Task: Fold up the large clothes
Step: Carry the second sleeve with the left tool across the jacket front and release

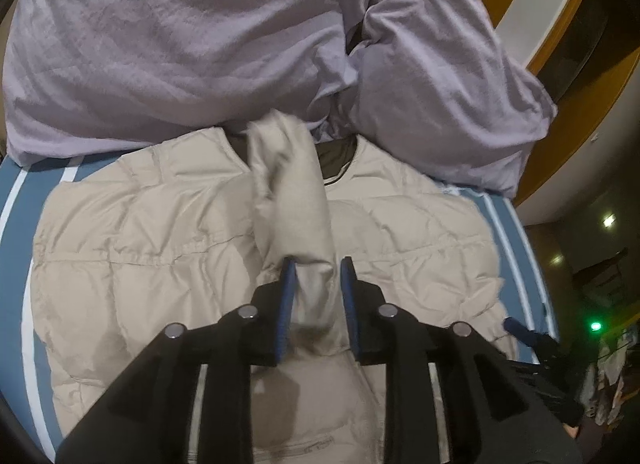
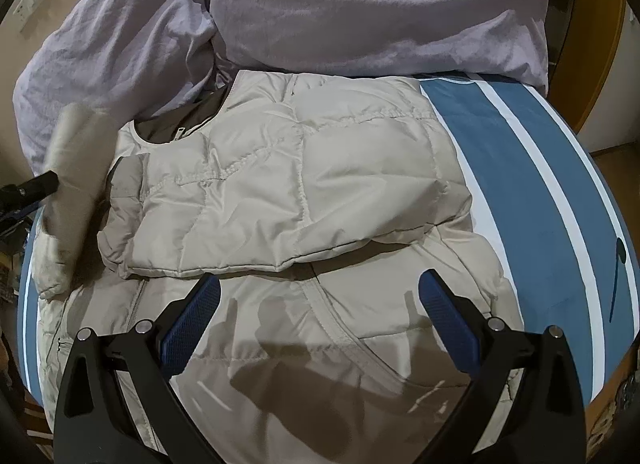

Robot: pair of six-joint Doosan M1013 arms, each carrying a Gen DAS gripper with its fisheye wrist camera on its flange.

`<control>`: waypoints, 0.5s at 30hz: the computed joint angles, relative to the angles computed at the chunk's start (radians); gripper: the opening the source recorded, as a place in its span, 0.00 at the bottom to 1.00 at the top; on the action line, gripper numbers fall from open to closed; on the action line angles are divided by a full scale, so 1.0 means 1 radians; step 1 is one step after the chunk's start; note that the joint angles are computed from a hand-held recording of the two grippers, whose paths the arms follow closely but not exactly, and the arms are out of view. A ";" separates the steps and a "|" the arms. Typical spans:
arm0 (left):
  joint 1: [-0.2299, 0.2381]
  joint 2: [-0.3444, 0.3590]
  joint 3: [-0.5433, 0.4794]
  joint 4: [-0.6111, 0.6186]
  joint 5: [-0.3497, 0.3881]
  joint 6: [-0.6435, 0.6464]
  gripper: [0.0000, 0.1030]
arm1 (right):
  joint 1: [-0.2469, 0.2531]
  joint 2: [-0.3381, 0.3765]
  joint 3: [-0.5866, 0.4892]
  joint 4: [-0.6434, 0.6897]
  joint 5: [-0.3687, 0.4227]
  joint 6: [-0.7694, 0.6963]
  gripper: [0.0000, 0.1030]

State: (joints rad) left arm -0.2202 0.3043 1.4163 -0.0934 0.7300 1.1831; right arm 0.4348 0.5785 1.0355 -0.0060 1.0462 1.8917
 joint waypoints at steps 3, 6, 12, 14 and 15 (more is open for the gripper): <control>-0.001 -0.011 0.002 0.022 -0.020 0.002 0.37 | 0.001 0.001 -0.003 0.000 0.002 0.002 0.98; -0.005 -0.009 -0.007 0.091 -0.014 -0.039 0.38 | 0.001 0.002 -0.004 0.001 0.002 0.001 0.98; 0.001 0.022 -0.023 0.176 0.040 -0.118 0.38 | 0.001 -0.004 0.004 -0.006 0.000 0.013 0.98; 0.000 0.037 -0.031 0.185 0.054 -0.126 0.38 | 0.000 -0.007 0.009 -0.006 0.000 0.014 0.98; -0.001 0.044 -0.035 0.191 0.059 -0.128 0.38 | -0.001 -0.008 0.011 -0.006 0.001 0.012 0.98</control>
